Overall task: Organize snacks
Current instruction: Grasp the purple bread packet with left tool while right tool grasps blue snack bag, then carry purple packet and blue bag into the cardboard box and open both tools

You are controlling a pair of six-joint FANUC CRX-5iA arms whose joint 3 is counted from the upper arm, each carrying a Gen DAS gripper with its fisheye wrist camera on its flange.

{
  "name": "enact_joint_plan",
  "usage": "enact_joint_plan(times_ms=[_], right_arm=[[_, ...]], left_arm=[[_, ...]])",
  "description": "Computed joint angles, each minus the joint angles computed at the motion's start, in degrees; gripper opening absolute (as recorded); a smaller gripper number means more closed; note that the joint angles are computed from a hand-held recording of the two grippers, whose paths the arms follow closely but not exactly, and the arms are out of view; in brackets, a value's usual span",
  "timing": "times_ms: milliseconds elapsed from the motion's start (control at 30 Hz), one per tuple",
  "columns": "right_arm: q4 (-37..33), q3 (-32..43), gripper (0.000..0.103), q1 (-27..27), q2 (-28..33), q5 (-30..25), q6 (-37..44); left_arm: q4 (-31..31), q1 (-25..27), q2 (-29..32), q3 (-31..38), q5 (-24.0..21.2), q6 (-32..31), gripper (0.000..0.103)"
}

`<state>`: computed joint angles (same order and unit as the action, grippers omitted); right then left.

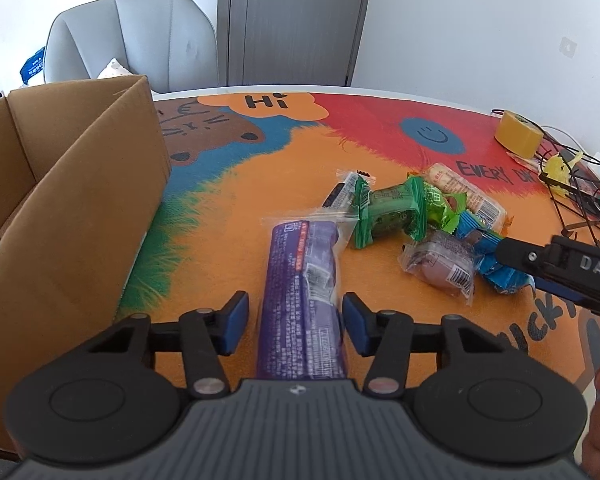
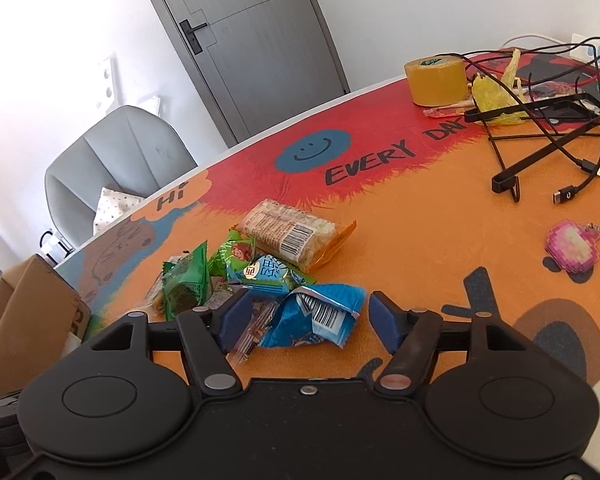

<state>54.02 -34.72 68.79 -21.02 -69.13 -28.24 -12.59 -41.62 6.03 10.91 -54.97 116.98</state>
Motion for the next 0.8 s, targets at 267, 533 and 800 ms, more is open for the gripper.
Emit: enact_joint_plan(times_ms=[267,533,800], right_arm=[[-1.43,0.67,0.034,1.55,0.92,-2.73,-0.63],[0.38,-1.27,0.031,7.60,-0.58,-7.34,-7.61],[2.81,-3.04,0.031,13.08,-1.17,-10.47,-15.86]], left_arm=[[-3.63,-2.20,-0.80,-0.30,-1.55,-1.12,0.053],[-1.42,-1.62,-3.31,-3.93,2.35,-3.53,0.032],[0.01,-1.47,-5.60,-5.99,4.44,-5.61,0.030]])
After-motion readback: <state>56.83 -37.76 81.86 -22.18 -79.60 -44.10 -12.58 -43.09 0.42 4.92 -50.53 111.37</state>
